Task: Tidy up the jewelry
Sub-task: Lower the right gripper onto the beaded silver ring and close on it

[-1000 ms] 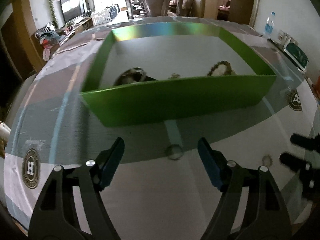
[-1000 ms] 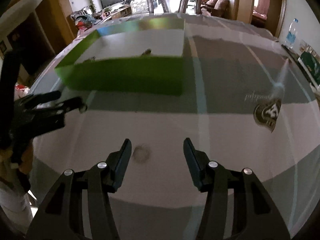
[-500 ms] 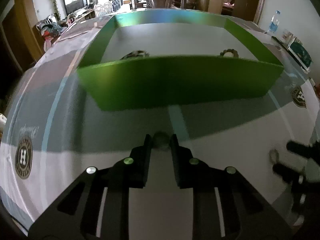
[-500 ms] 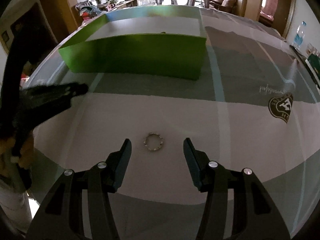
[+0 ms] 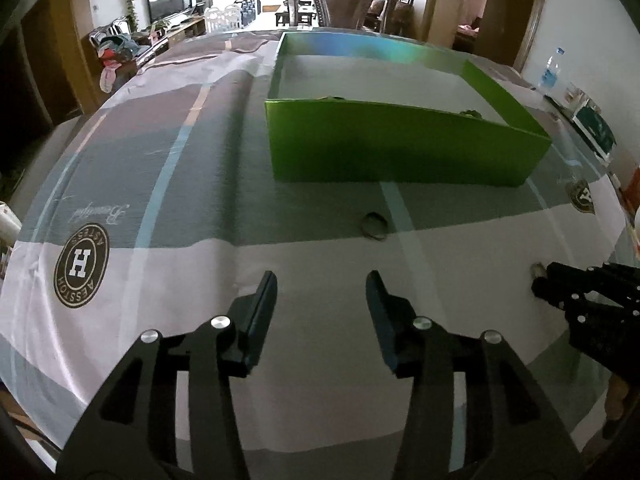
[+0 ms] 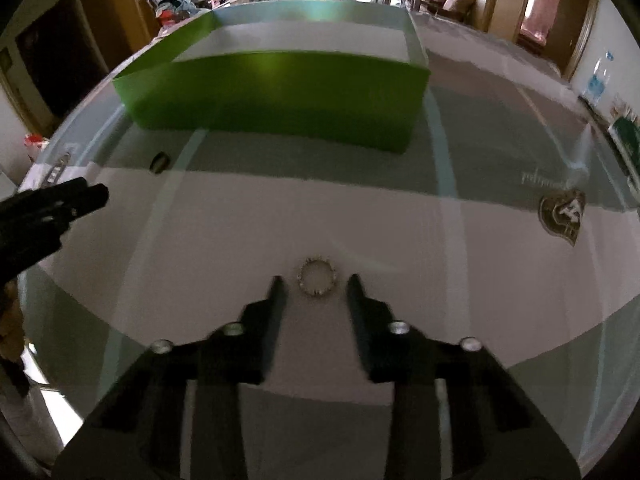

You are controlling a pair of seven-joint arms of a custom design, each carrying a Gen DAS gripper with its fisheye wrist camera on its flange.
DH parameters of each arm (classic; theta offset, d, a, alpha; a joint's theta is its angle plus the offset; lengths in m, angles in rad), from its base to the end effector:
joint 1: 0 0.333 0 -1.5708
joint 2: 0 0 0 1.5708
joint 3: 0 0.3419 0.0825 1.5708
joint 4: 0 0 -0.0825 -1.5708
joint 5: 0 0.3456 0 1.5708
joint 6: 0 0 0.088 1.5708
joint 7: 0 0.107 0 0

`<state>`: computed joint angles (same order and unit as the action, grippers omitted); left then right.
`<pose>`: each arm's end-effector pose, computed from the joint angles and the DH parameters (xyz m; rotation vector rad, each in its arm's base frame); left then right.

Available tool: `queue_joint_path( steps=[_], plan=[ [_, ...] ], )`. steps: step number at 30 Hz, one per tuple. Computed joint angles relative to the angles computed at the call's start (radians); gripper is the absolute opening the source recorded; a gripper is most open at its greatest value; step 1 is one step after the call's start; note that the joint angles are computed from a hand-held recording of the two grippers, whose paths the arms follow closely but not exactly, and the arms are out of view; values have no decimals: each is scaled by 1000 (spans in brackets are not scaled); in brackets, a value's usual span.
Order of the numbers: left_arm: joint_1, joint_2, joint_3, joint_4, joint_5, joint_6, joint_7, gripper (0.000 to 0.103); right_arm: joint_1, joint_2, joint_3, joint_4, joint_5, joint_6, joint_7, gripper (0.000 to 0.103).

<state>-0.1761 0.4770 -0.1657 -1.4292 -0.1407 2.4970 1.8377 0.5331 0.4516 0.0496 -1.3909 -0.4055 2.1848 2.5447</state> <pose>0.6832 -0.2127 0.5265 -1.4325 2.3620 -0.7996 0.5949 0.3656 0.5229 -1.7258 2.1587 -0.4928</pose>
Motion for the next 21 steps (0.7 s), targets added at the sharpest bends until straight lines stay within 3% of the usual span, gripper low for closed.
queue_joint_path(
  steps=[7, 10, 14, 18, 20, 21],
  plan=[
    [-24, 52, 8, 101, 25, -54, -39, 58, -33, 54, -2, 54, 42, 82, -36, 22],
    [-43, 100, 14, 182, 44, -96, -61, 63, -34, 46, -21, 52, 33, 112, -22, 26],
    [-84, 161, 38, 273, 95, -104, -120, 63, -26, -6, -39, 2, -1, 116, 35, 40],
    [-116, 209, 53, 342, 144, -134, -156, 63, -39, -20, -28, -18, 2, 97, 52, 41],
    [-120, 229, 50, 373, 151, -164, -162, 59, -44, -20, -23, -22, 9, 95, 61, 41],
    [-123, 223, 54, 356, 160, -136, -167, 53, -50, -23, -20, -32, 16, 102, 65, 41]
  ],
)
